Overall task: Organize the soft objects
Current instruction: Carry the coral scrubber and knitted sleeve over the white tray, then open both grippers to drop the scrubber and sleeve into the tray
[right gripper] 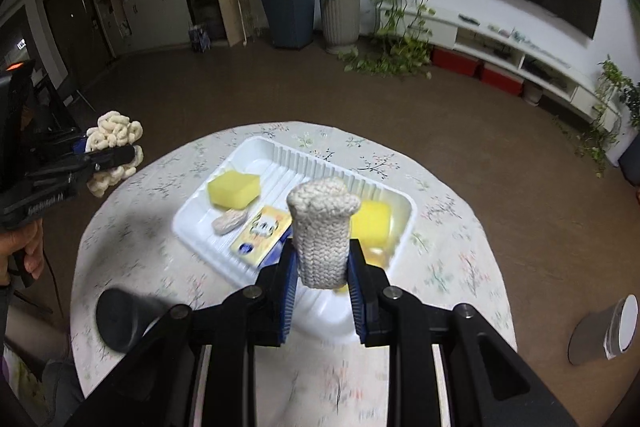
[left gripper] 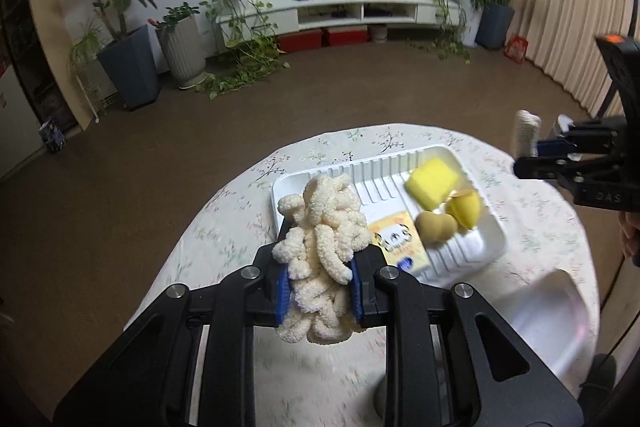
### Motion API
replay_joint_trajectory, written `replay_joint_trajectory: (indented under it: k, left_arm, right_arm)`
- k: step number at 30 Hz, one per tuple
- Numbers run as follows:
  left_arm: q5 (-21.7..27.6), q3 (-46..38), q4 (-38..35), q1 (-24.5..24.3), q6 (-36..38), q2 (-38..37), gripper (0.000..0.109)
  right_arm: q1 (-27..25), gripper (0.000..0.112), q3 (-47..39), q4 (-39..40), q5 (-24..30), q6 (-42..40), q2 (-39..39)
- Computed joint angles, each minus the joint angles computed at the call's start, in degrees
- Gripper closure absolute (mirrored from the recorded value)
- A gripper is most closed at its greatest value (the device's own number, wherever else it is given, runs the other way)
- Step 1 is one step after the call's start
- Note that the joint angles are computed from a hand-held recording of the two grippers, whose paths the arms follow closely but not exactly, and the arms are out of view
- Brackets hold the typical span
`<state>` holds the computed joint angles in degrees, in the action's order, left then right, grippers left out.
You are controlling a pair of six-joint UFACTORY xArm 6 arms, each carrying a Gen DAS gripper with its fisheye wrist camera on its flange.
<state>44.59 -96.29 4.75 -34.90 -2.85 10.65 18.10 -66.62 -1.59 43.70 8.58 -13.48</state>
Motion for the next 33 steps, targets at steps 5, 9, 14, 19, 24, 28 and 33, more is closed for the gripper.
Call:
replay_joint_trajectory:
  k: [5,9,14,19,24,28,33]
  left_arm:
    - [5.21,-11.86,-3.14,0.03,2.10,10.93,0.087]
    - [6.83,-18.36,-4.64,0.64,2.24,17.25,0.087]
    - [7.79,-22.26,-5.15,0.58,3.33,21.38,0.087]
    - [8.71,-25.37,-5.67,0.20,3.91,24.08,0.084]
    - [9.28,-26.27,-6.32,-0.16,4.36,25.29,0.080]
    - [8.87,-25.85,-5.72,-0.49,4.05,25.08,0.071]
    - [8.63,-24.92,-5.94,-0.69,3.73,24.52,0.050]
  right_arm:
    - [-1.16,0.087,-8.48,3.70,2.36,-3.67,11.29]
    - [-0.93,0.087,-13.73,3.89,4.77,-5.51,18.18]
    - [-1.00,0.087,-17.11,5.26,5.71,-6.70,23.05]
    - [-1.03,0.087,-19.28,5.10,6.48,-6.57,26.04]
    - [-0.96,0.086,-19.48,4.80,6.90,-6.39,27.07]
    - [-1.09,0.085,-19.52,5.07,6.75,-6.14,27.24]
    - [-1.31,0.076,-19.08,5.90,6.17,-6.37,26.66]
